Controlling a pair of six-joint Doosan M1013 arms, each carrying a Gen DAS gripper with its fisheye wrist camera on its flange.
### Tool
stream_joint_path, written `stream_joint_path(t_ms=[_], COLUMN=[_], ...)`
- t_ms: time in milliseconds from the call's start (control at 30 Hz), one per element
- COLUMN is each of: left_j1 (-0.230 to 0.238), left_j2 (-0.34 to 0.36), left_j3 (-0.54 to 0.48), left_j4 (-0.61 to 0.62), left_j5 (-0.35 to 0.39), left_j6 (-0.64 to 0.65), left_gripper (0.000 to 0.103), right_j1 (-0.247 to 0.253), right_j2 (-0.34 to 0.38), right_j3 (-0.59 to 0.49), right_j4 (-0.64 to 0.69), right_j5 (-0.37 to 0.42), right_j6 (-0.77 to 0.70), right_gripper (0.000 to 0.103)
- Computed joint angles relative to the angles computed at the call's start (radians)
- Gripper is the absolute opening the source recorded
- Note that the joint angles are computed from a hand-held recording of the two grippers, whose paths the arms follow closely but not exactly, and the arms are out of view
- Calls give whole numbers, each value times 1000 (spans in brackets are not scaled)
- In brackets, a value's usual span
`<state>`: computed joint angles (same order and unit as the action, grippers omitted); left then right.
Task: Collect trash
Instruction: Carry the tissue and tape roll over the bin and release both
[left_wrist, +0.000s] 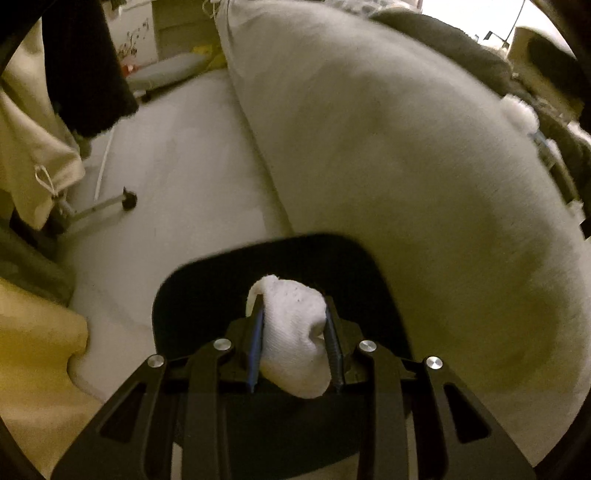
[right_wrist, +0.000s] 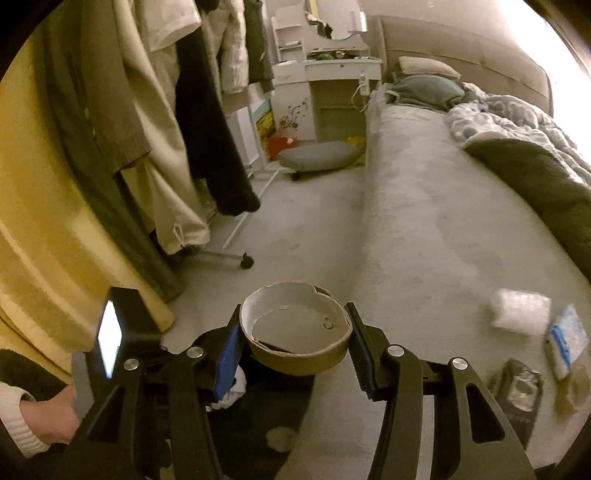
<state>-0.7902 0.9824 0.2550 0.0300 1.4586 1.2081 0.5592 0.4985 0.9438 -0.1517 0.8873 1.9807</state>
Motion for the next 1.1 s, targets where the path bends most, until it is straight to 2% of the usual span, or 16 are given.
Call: stream_joint_path(t_ms=[433,533,700,767,1100], left_j1=[28,28,31,34,55], left_j2=[-77,-79,-101,-119,-193], left_j3=[251,255,279,305,383], left_j4=[-134,-140,-127,-125,-94], left_j5=[-1,9,-18,-41,-121], left_j6=[-29,-24,-15,-18,-53], left_gripper=[33,37,56,60,65], right_j1=[13,14,12,11,19], right_j2=[63,80,105,113,172], right_j3=[-79,-96,-115,-121,-176], right_j4=[90,105,136,146,157], right_j5=[61,86,129,142,215], right_j6=[-61,-69,-70,-68,-60], right_gripper=[53,53,53,53,53])
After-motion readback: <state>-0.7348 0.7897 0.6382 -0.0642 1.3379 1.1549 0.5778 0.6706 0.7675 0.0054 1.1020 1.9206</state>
